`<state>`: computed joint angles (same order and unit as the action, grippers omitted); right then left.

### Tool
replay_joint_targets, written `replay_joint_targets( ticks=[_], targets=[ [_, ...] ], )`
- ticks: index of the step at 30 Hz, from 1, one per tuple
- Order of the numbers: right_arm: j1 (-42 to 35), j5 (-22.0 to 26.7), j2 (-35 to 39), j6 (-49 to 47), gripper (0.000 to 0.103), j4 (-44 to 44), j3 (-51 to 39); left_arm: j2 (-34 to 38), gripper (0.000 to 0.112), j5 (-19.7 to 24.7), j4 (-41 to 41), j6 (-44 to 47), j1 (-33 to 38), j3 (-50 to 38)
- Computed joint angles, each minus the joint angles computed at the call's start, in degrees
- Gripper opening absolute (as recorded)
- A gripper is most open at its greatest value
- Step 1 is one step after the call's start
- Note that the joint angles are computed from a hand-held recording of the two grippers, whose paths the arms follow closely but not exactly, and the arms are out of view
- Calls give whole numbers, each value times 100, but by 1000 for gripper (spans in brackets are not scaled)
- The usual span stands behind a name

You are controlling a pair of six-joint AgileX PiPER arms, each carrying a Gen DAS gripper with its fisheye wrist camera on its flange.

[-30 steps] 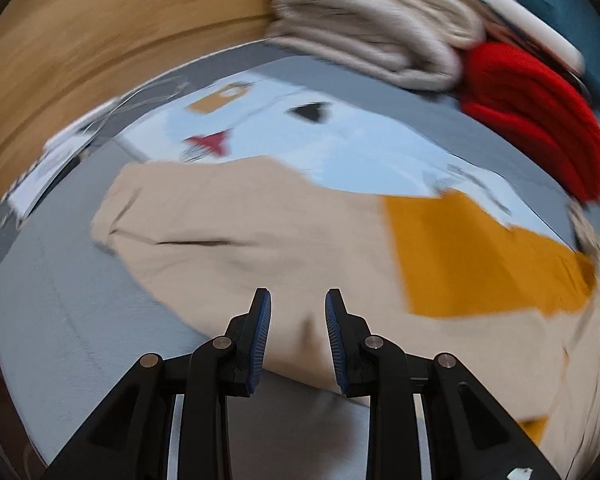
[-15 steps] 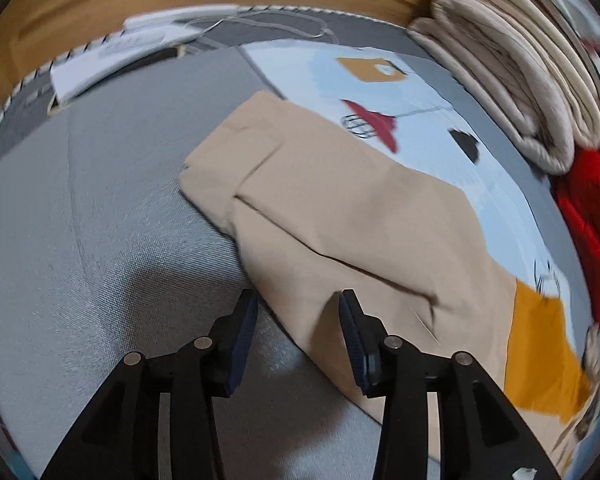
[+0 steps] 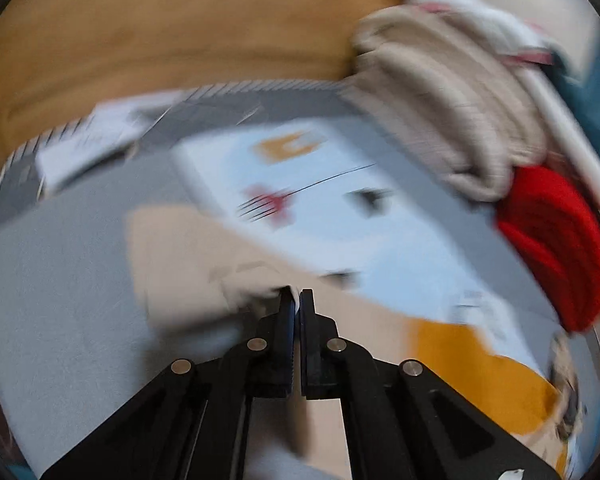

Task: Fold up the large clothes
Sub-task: 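Grasp the sleeve with the left gripper, fold it across the jacket body, release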

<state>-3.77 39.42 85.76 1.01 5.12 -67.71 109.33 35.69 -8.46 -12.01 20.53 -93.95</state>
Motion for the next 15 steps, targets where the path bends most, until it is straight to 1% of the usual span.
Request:
replay_joint_targets(
  ticks=[2, 3, 5, 7, 8, 11, 14, 15],
  targets=[
    [-115, 42, -193, -80, 17, 88, 77, -462, 0, -63, 52, 57, -409, 138],
    [-159, 86, -314, -65, 17, 80, 122, -819, 0, -128, 82, 81, -753, 283],
    [-286, 226, -509, -165, 18, 188, 197, -1166, 0, -161, 82, 48, -1243, 389],
    [-385, 396, -668, -206, 19, 290, 275, -1527, 0, -228, -166, 144, -1844, 575],
    [-458, 467, -765, -247, 19, 404, 343, -1660, 0, -277, -246, 162, -2275, 662],
    [-617, 594, -1027, -347, 26, 647, 549, -1658, 0, -291, -314, 154, -3349, 727],
    [-659, 630, -1258, -394, 32, 686, 766, -1384, 0, -192, -862, 491, -4099, 755],
    [-684, 622, -1309, -422, 34, 698, 835, -1188, 0, -40, -1060, 609, -4326, 706]
  ],
)
